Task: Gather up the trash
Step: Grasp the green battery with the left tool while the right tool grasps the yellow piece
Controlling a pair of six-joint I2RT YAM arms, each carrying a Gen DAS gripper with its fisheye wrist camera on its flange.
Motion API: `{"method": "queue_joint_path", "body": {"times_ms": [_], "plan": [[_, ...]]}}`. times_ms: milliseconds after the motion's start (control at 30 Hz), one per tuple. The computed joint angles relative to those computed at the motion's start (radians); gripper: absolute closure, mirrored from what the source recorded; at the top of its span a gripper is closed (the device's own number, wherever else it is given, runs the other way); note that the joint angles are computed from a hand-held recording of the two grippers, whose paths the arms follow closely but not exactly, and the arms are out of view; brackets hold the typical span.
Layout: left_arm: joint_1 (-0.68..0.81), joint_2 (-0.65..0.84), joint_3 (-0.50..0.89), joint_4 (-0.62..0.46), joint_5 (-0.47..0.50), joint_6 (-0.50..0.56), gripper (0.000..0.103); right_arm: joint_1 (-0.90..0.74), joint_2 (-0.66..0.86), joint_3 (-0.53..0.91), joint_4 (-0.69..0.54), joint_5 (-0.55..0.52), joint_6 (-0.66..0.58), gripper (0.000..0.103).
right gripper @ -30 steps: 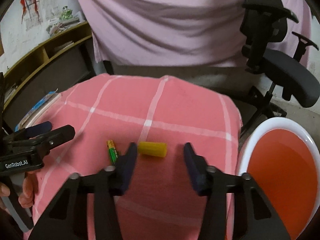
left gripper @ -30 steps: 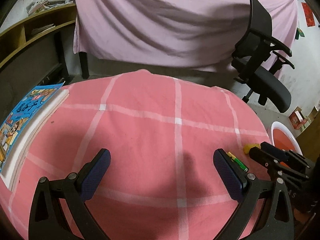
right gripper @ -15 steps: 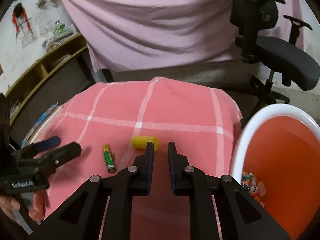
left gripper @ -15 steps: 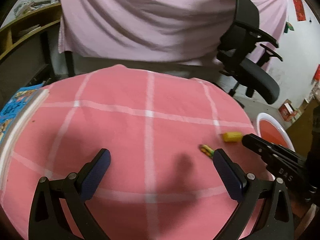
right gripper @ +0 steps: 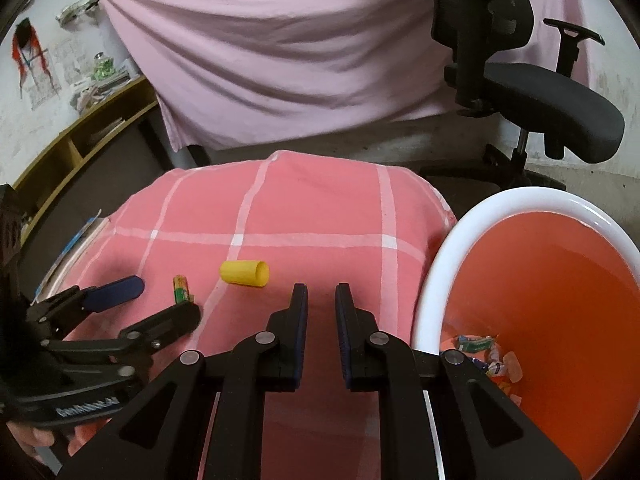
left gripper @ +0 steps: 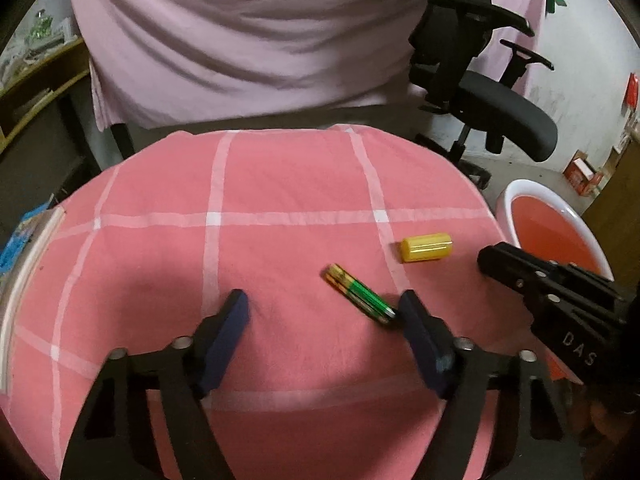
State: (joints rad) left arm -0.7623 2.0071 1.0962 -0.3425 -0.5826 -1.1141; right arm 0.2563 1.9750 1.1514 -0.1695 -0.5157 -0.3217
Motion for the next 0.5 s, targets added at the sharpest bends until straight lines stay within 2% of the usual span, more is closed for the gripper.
{"method": "queue_joint_path", "body": {"times_ms": [167,267,333,400,500], "plan": [[0.0,-0.026,-0.048,0.022,-0.011,-0.042,0.073,0.01,-0.007,-0.001,-0.003,0.012,0.001,0.09],[0.009,-0.062,-0.104,0.072,0.001,-0.059,0.088,0.026,-0.015,0.0,-0.015,0.018,-0.003,0.09],[0.013,-0.101,-0.154,0.109,0.012,-0.067,0.093,0.04,-0.022,-0.003,-0.019,0.031,-0.01,0.089],[0.024,-0.134,-0.2,0.156,0.031,-0.051,0.095,0.053,-0.026,-0.004,-0.021,0.046,-0.016,0.086],[0.033,-0.174,-0.248,0.205,0.052,-0.028,0.095,0.069,-0.031,-0.003,-0.025,0.053,-0.011,0.074]]}}
